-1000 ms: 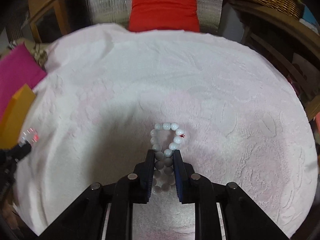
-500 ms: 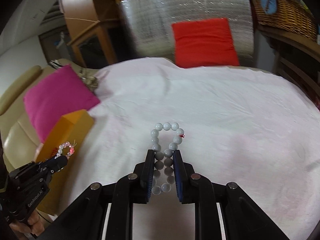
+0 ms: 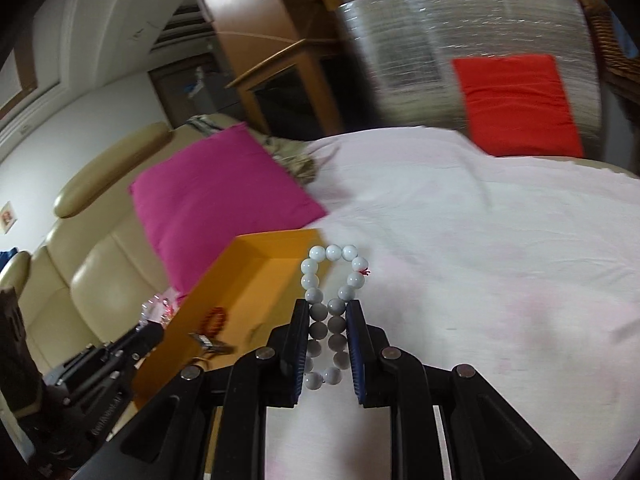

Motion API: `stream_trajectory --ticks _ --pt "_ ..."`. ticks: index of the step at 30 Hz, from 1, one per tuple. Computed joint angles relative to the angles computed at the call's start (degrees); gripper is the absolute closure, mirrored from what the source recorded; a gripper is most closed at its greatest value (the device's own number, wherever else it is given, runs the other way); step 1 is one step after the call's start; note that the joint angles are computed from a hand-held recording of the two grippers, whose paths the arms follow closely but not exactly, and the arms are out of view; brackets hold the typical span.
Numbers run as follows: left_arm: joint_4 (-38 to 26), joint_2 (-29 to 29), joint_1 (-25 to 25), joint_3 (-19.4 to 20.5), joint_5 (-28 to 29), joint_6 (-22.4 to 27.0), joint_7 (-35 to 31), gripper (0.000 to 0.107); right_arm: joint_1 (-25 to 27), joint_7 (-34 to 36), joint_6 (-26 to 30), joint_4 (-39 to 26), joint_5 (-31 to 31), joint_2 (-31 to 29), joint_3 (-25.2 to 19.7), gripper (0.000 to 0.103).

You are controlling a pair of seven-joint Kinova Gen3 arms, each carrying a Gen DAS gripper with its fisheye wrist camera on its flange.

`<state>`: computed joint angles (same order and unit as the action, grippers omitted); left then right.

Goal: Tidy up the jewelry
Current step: 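Carry the pearl bracelet with the right gripper while the left carries the pink bracelet over the box, then open the right gripper to drop the pearl bracelet while the left releases the pink bracelet into the box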

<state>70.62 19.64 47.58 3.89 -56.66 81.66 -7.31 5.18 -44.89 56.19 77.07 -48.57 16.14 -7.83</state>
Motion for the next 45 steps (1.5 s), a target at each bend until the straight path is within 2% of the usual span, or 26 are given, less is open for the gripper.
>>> stream_trajectory --ticks 7,17,23,26,36,45 --pt "5.0 -2.7 -2.7 0.6 2.8 2.0 3.3 0.100 -3.8 -0.7 -0.3 0.4 0.2 0.5 -1.8 0.083" --pt "7.2 -3.7 -5.8 2.4 7.1 4.3 4.3 0.100 -6.7 -0.2 2.4 -1.1 1.0 2.8 -3.4 0.082" --pt "10.0 -5.5 -8.9 3.1 12.1 0.7 4.1 0.100 -10.1 -3.3 5.1 -5.5 4.8 6.3 -4.3 0.082" --pt "11.4 -6.1 -10.5 3.3 14.6 -1.2 3.9 0.100 -12.6 -5.8 6.5 -7.8 8.6 7.9 -4.3 0.082" --pt "10.9 -5.4 -11.3 3.3 15.7 -1.1 2.5 0.100 -14.5 -12.6 6.6 -11.6 12.4 12.1 -5.1 0.080" --pt "10.0 -4.7 -10.7 3.0 15.0 0.1 2.2 0.100 -14.0 -13.1 5.9 -11.0 12.7 11.9 -5.9 0.080"
